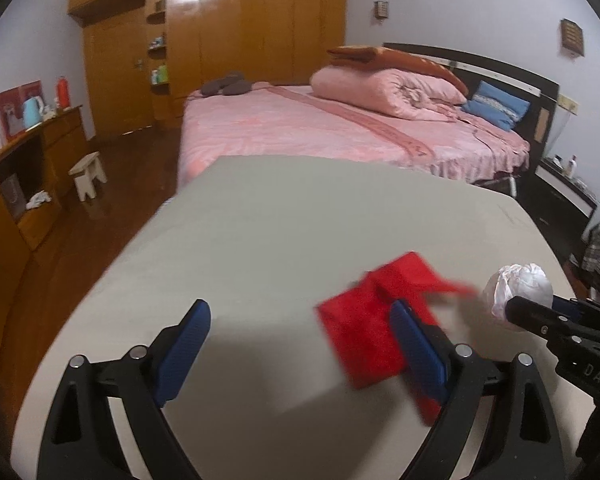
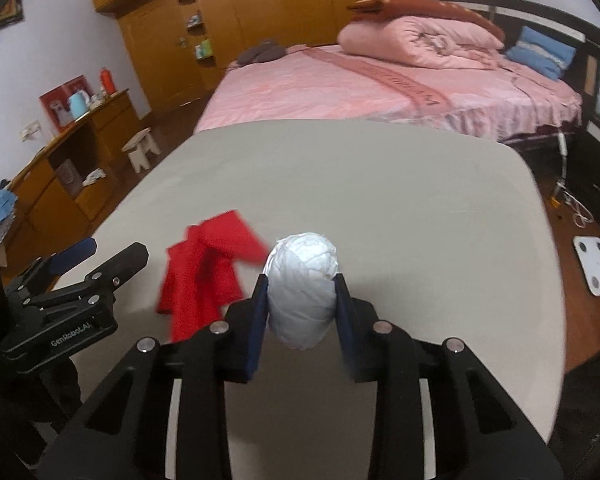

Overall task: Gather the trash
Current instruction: 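Grasp the red glove with the left tool while the right grasps the white ball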

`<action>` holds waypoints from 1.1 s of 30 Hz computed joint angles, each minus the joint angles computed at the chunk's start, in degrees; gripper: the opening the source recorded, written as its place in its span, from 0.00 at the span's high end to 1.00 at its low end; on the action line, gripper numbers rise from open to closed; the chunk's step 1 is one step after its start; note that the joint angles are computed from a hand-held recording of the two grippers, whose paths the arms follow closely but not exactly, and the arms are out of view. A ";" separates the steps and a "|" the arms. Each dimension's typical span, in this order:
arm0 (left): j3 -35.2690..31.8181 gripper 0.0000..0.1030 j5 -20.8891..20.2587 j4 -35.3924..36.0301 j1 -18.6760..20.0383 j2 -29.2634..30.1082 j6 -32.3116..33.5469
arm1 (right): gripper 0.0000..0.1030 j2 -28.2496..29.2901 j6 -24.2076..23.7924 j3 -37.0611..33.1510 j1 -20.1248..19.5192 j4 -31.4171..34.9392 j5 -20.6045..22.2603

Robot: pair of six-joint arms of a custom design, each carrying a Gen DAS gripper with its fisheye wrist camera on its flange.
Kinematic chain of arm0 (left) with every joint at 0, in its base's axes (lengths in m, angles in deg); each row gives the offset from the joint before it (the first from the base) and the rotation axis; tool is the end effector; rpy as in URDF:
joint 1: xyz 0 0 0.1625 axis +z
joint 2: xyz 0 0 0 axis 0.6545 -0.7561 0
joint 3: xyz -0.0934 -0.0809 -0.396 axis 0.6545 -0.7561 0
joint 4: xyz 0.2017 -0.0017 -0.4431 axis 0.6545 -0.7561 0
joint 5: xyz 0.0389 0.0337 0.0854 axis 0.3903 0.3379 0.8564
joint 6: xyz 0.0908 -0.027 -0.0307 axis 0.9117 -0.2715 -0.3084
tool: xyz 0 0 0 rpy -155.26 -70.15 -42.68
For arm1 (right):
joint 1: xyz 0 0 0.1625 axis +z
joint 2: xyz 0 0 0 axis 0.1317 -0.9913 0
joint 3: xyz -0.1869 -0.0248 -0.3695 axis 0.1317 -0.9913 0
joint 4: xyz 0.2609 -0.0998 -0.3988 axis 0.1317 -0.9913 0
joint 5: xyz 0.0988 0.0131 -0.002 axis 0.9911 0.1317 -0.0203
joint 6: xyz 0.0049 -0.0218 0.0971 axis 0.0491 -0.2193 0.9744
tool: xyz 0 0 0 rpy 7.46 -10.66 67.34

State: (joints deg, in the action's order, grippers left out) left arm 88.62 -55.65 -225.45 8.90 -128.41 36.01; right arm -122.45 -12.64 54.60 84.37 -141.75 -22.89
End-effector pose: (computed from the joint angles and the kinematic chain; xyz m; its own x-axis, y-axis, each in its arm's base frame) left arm -0.1521 -0.5321 0.0832 -0.6830 -0.3335 -0.6498 0.3712 0.6077 -0.7021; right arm 0.1370 -0.6191 0.1088 -0.7138 -0.5342 0.4529 -0.6828 0.6747 -0.2804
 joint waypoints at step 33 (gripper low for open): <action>-3.49 0.90 -5.94 5.15 -1.35 1.33 -3.59 | 0.70 -6.39 0.17 3.95 -2.79 -1.02 1.73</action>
State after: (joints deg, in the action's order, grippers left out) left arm 85.13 -61.60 -220.30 7.55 -127.07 32.42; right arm -128.84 -12.47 58.56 81.58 -142.77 -21.16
